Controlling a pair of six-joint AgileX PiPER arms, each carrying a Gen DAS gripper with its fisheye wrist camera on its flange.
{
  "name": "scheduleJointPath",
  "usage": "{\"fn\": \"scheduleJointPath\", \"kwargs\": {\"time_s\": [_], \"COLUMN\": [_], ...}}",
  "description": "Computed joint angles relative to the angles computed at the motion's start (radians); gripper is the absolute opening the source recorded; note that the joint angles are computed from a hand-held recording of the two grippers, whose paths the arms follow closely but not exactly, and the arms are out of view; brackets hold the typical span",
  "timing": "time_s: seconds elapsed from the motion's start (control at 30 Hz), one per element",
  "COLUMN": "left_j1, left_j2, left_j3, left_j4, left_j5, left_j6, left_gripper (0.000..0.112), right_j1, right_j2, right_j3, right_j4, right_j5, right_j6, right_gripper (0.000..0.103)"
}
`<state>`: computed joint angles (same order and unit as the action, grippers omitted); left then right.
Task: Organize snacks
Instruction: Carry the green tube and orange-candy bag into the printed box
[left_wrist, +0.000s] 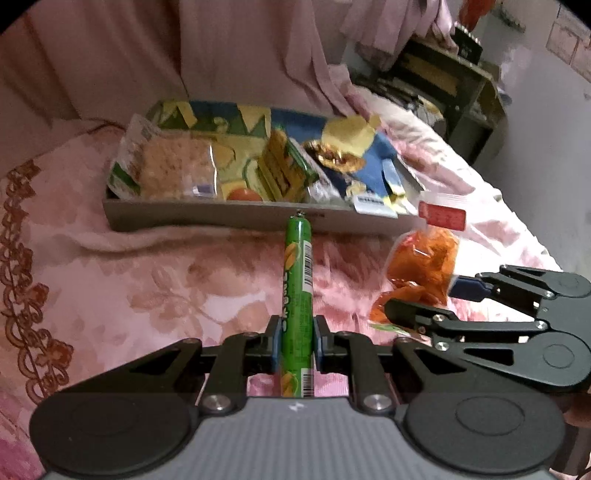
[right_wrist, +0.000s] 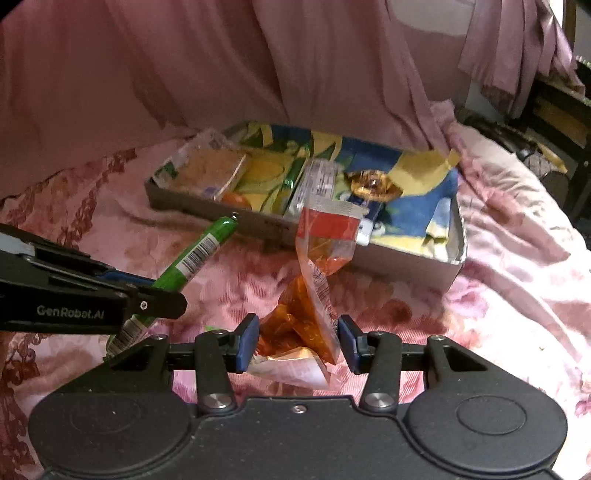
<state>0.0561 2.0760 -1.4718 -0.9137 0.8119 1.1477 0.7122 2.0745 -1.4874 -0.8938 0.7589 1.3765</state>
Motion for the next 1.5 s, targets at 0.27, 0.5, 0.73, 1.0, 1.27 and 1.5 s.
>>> {"fn": "scheduleJointPath", "kwargs": {"time_s": [0.27, 0.5, 0.73, 1.0, 1.27, 1.5], "left_j1": [0.02, 0.002, -0.051, -0.072, -0.093, -0.098], "left_j2": [-0.019, 0.007, 0.127, 0.269, 0.361, 0.397], "left_j3": [0.032, -0.038, -0.228, -0.456, -0.593, -0.658], "left_j4": [-0.151, -0.316, -0.289, -0.115, -0.002, 0.043], "left_j5": [-0.012, -0.043, -0.117, -0.112, -0.079, -0.045], "left_j6": [0.121, 0.216, 0.048, -0.212, -0.331, -0.381], "left_gripper": [0.018, 0.018, 0.018, 0.018, 0.018, 0.019], "right_j1": [0.025, 0.029, 0.0, -0.078, -0.128, -0.146], "right_j2": [-0.041, -0.044, -0.016, 0.048, 0.145, 0.18], "right_j3": [0.056, 0.08, 0.055, -0.002, -0.111, -0.149], "right_j4": [-0.182, -0.359, -0.426, -0.482, -0.409, -0.348], "right_j5": [0.041, 0.096, 0.155, 0.162, 0.168, 0.169], "right_j6": [0.186, 0.381, 0.46, 0.51, 0.441, 0.384], "right_gripper": [0.049, 0.049, 0.049, 0.049, 0.049, 0.049]}}
